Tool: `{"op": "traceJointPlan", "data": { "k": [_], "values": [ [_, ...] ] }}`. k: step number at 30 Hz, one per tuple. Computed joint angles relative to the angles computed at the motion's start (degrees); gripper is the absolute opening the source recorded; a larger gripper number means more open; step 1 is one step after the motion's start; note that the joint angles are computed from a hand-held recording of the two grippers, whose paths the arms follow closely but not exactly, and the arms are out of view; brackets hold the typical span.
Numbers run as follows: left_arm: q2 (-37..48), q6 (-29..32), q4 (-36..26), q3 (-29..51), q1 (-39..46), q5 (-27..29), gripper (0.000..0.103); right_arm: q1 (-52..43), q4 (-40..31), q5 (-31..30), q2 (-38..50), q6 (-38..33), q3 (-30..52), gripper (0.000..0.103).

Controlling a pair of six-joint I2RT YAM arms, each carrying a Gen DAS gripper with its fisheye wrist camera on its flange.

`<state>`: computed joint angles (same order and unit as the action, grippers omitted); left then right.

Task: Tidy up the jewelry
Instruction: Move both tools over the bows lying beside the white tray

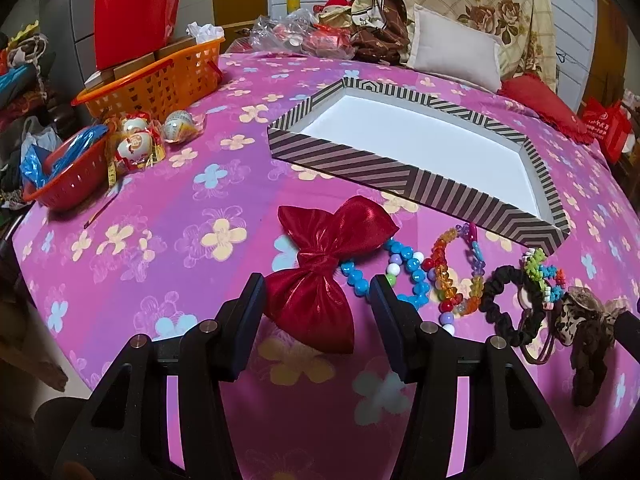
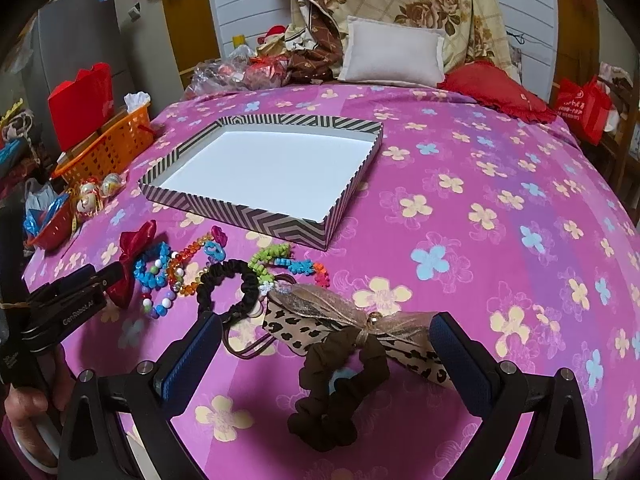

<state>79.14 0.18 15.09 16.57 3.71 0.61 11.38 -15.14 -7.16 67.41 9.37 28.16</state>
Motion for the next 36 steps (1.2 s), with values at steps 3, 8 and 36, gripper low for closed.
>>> {"op": "traceJointPlan", "data": {
  "k": [3,8,36],
  "values": [
    [-0.35,0.11,0.32,-0.43,0.22,0.08,0.053,-0.11,-0.32,-0.05,-0.29,-0.22,0.01,0.103],
    [-0.58,0.35,-0.08,-0.53,0.6,0.28,0.053,-0.23,-0.25,0.12,0.0,-0.33,0.0,0.103],
    [-3.29,0.42,-1.58,-1.85,0.43,0.99,0.053,-1.28,0.1,0.57,-0.23,-0.92,-0.91,0.103]
  ]
}}
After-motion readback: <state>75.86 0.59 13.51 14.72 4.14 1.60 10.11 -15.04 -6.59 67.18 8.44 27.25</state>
